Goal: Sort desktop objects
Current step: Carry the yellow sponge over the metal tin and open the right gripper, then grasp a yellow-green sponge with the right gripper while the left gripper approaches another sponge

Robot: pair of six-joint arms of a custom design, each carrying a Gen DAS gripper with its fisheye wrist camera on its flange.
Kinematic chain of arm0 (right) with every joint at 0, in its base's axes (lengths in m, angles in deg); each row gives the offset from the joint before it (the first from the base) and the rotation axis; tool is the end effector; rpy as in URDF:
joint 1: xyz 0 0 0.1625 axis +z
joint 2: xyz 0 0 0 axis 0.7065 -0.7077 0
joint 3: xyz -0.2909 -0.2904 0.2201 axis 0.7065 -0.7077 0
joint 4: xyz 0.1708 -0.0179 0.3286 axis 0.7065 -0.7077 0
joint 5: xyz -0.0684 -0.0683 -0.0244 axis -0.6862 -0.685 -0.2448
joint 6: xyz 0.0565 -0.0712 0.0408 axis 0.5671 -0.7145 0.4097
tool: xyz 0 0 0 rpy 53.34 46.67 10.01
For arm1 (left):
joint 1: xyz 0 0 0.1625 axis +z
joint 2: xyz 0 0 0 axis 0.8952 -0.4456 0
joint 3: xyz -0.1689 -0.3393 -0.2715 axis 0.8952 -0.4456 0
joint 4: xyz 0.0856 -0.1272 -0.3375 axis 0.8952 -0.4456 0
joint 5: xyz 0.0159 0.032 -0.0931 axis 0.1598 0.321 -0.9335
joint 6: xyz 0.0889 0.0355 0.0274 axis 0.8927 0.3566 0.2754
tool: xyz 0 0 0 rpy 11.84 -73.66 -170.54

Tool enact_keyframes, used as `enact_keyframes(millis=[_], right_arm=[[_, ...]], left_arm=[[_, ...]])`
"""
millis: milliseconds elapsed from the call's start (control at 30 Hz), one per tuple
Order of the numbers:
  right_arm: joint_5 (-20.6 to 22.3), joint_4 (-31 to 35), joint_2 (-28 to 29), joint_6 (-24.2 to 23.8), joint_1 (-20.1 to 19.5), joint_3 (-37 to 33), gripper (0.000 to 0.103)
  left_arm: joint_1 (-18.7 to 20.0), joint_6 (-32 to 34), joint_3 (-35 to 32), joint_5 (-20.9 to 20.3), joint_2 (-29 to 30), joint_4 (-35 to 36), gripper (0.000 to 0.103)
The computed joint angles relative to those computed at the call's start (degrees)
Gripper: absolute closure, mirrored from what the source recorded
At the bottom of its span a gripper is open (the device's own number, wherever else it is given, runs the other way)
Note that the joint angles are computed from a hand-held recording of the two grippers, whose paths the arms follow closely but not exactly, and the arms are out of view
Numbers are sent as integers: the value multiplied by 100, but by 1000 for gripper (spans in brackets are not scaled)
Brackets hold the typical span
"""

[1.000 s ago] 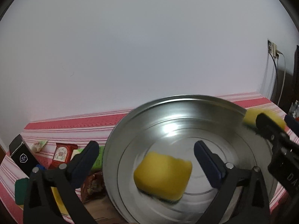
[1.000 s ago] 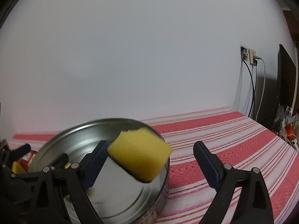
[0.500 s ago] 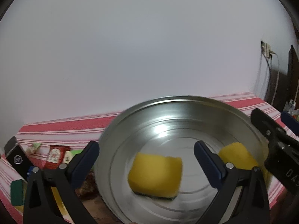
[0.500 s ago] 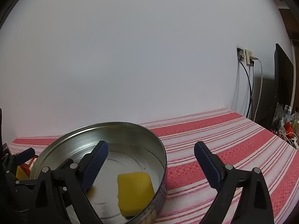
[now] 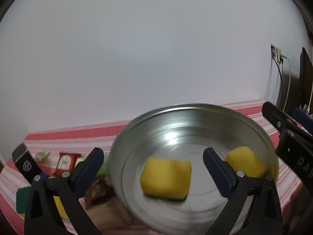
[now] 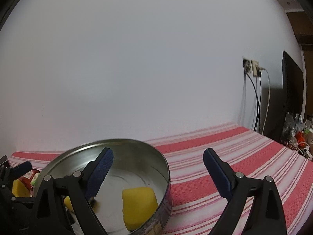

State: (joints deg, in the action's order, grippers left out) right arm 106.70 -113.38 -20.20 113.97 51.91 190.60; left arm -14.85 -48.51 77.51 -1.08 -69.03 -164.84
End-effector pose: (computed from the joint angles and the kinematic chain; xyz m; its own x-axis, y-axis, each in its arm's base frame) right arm 0.1352 -0.5617 0.1347 -0.6096 0.6067 0.5102 -0.5446 0.1471 -0.8257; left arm -0.2093 -0.5344 0.0907 -0.6118 0.3813 -0.6930 0.7842 0.4071 -0.4683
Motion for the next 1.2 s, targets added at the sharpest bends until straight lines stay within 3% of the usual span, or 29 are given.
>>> enact_keyframes(millis=[200,400,600,867,967,1100,1200], right_arm=[[-121,-177,212,-368,165,8,8],[-232,580,425,69,434,-259,8],[-311,1737,813,422,681,-889,8],[-648,4242,1470,1280,862,-2372,8],[-570,4989,1906,1181,941,-3168,10],[-379,6179,2509,1055,961,-4405,28],[-271,6657,2772,1064,954,-4946,28]], left_arm=[[176,-102,627,61,-651,-163,0],[712,-99,953,340,-1449,-47,0],[1182,-156,1079,697,-2069,200,0],[1572,-767,1152,677,-2582,952,0],[1696,-976,1137,628,-2665,1159,1],[1854,-1215,1105,478,-2810,1459,1],[1920,-1222,1121,475,-2892,1425,0]])
